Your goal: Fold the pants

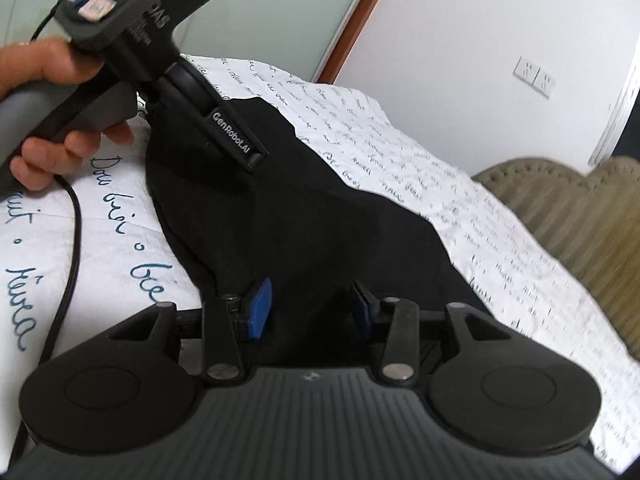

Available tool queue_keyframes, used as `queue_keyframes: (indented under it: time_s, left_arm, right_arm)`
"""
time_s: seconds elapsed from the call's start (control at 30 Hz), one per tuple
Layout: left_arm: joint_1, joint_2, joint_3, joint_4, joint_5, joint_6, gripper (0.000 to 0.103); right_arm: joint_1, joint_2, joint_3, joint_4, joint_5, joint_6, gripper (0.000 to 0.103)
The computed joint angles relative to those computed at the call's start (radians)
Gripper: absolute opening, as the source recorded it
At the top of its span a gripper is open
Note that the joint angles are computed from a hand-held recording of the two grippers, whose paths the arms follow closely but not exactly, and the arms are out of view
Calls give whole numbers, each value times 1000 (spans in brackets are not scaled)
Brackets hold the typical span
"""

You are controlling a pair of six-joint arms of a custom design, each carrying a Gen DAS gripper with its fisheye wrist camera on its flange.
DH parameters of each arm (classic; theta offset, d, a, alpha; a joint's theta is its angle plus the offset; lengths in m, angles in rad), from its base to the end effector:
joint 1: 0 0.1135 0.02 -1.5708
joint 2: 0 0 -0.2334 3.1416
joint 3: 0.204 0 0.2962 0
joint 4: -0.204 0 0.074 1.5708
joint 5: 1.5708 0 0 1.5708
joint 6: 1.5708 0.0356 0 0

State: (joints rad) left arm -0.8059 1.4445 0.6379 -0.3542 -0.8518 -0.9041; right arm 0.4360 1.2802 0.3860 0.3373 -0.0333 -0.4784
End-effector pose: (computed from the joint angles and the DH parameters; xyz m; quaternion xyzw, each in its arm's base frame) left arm 0.2087 -0.1788 0.0878 -0.1278 0.8864 0.1255 0.4269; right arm 0.2484 0.1170 0.0906 -0.3931 0.7808 0.0043 0.4856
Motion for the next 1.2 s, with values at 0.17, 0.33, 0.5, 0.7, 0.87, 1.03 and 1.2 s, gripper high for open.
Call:
queue_keyframes:
  time_s: [0.17, 0.33, 0.5, 0.7, 0.87, 1.03, 1.2]
  left_arm:
    - [-8, 26, 5, 7, -23, -17, 103]
    - [-11, 38, 12, 5, -31, -14, 103]
    - [-17, 48, 10, 17, -48, -14, 103]
    - [-12, -44, -35, -8, -11, -34, 103]
    - [-45, -140, -48, -225, -81, -192, 103]
    - [2, -197, -66, -466, -169, -364, 103]
    - [250, -400, -231, -335, -12, -263, 103]
  right_arm:
    - [-42, -11, 41, -17, -52, 140, 75]
    - [-49, 102, 72, 24, -47, 171, 86]
    - [-78, 131, 51, 95, -45, 220, 103]
    - [-11, 129, -10, 221, 79, 153, 103]
    - [77, 170, -55, 376, 229, 49, 103]
    - [151, 143, -85, 471, 301, -62, 103]
    - [291, 167, -32, 476, 302, -223, 103]
